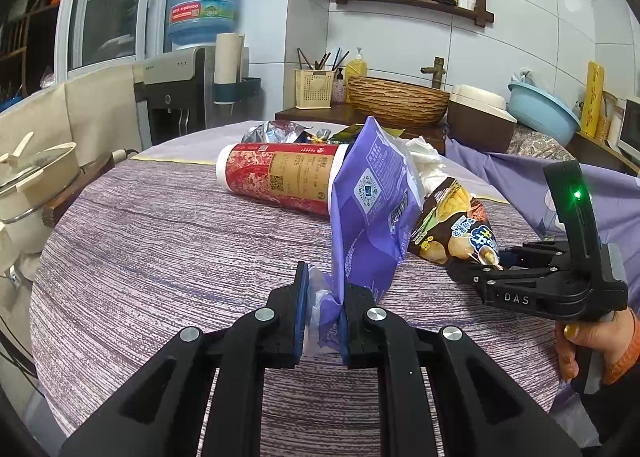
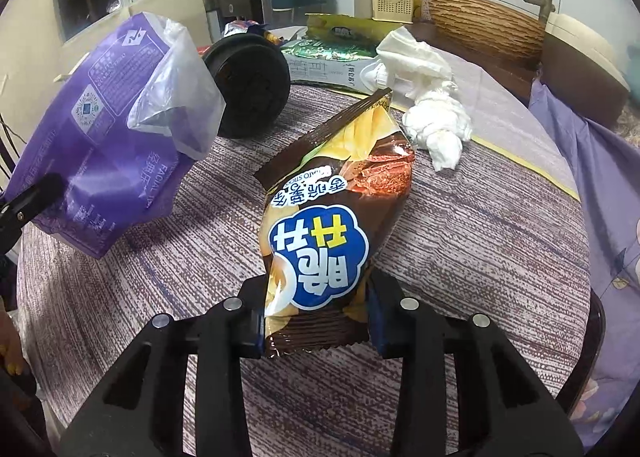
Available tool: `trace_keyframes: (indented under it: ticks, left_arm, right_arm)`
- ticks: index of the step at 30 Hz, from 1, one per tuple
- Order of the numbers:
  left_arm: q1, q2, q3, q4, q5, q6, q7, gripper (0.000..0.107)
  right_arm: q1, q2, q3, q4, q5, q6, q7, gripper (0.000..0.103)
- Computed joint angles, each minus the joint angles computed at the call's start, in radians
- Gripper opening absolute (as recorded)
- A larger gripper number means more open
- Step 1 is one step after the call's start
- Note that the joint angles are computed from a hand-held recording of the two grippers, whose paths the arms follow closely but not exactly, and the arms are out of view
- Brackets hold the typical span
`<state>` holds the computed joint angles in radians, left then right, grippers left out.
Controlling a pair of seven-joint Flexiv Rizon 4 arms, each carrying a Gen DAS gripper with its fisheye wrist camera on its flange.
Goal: Collect trash
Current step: 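Grasp the brown snack bag with the right gripper while the left holds the purple bag, then carry the snack bag over the bin and open the right gripper while the left holds the purple bag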
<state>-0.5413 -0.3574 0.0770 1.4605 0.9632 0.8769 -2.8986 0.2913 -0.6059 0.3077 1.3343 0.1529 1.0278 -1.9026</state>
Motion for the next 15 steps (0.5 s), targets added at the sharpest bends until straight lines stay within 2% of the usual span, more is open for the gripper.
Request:
trace_keyframes:
  ticks: [10, 15]
  left_arm:
    - [-0.03, -0.007, -0.007, -0.05, 0.052, -0.031, -0.035, 0.013]
    - [-0.037, -0.048, -0.012, -0.107, 0.044, -0.014, -0.008, 0.013]
  right_arm:
    - [-0.081, 0.056, 0.033, 0.064, 0.095, 0.09, -0.042, 0.037]
    - [-0.127, 0.078, 0.028, 0.104, 0.133, 0.132, -0.043, 0.037]
